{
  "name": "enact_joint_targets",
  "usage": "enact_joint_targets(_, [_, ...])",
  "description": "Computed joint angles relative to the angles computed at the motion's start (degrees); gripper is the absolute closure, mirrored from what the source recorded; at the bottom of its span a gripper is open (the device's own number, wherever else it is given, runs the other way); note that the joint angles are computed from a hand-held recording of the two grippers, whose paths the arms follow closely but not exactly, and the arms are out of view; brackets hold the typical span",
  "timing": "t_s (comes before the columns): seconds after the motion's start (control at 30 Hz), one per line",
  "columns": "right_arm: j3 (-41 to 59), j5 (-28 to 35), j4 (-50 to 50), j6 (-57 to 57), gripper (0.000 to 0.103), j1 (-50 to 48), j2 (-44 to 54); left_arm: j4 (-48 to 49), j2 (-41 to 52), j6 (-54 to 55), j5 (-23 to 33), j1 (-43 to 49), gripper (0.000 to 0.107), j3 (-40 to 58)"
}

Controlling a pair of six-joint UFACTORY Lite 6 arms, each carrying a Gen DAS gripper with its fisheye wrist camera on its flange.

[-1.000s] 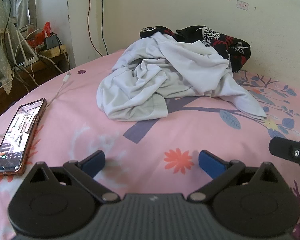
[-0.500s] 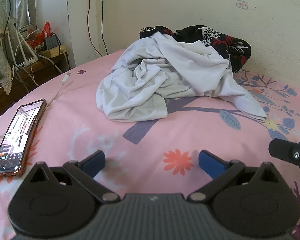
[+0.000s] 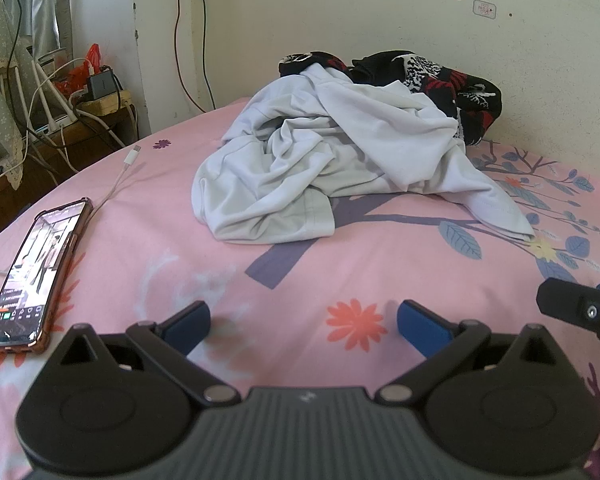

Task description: Fold small clothes

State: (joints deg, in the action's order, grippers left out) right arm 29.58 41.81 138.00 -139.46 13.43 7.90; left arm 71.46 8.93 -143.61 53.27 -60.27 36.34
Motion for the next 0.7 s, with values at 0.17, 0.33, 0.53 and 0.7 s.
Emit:
enact_joint_targets(0.17, [-0.1, -0.1, 0.4, -0.5, 0.011, 0.2, -0.1, 0.5, -0.3, 0.2, -0.5, 0.4, 0.004, -0.2])
enact_joint_targets(0.33, [0.0, 0.9, -0.7, 0.9, 0.011, -0.6, 0.3, 3.6, -11.6, 4.6, -5.3, 2.6, 0.004, -9.1])
enact_joint_targets(0.53, [-2.0, 2.2, 3.3, -1.3, 0.013, -0.8, -2.3, 3.6, -28.2, 6.8, 0.5, 1.5, 0.004, -18.8])
enact_joint_targets(0.7, [-3.2, 5.6, -1.7, 4.7, 0.052, -4.9, -7.6, 13.6, -23.2, 4.9, -4.6, 7.6, 0.005, -18.3])
